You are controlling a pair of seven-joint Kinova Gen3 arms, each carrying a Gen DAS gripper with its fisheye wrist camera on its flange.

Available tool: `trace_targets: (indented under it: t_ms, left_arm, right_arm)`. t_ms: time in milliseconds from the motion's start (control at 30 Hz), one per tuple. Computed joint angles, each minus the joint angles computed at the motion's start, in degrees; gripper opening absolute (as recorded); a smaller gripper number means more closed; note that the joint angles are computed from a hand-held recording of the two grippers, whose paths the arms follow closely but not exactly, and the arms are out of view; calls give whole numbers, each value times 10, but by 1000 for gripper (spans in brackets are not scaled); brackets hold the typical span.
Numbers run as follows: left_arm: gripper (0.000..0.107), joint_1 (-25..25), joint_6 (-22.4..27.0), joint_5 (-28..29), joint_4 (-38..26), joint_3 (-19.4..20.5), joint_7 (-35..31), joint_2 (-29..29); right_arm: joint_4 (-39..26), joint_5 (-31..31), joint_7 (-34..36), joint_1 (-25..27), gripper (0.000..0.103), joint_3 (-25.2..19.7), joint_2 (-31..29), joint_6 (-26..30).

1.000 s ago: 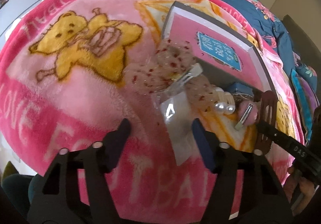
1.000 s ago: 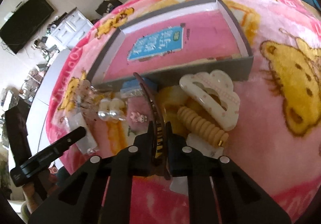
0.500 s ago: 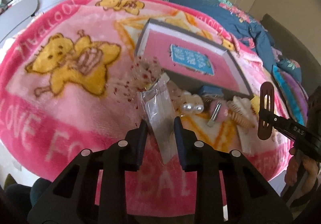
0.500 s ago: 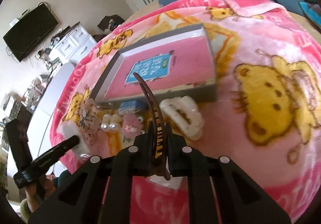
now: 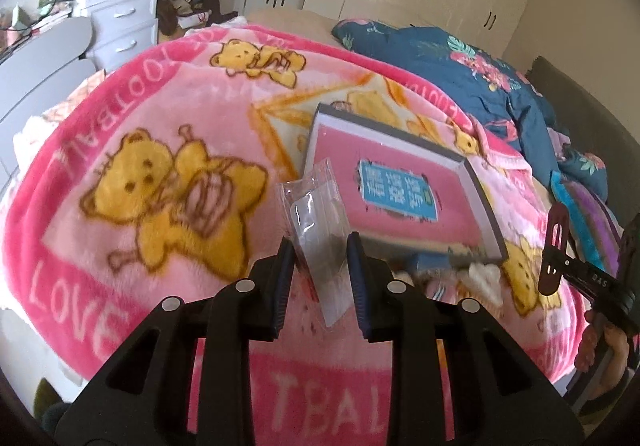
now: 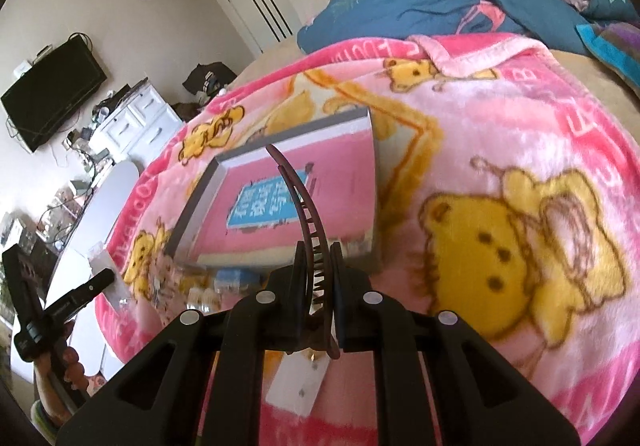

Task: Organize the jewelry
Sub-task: 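Release brown clip into grey box with right tool while left tool drops the bag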

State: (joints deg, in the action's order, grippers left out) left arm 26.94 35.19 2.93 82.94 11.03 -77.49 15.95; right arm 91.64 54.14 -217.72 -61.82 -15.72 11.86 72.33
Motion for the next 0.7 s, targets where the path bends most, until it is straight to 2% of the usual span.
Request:
trace_targets:
  t_ms: [367, 500, 700]
  left_arm:
    - [19, 38, 53, -33, -133, -17, 30, 80]
    - [19, 56, 83, -44, -189, -23, 35, 117]
    - [19, 75, 117, -48, -260, -29, 36, 172]
  right_arm:
    - [-3, 17, 42, 40, 11, 16, -2, -45]
    - [-5, 17, 57, 58, 11, 24, 1, -74]
    - [0, -6, 87, 96, 11, 40, 7, -152]
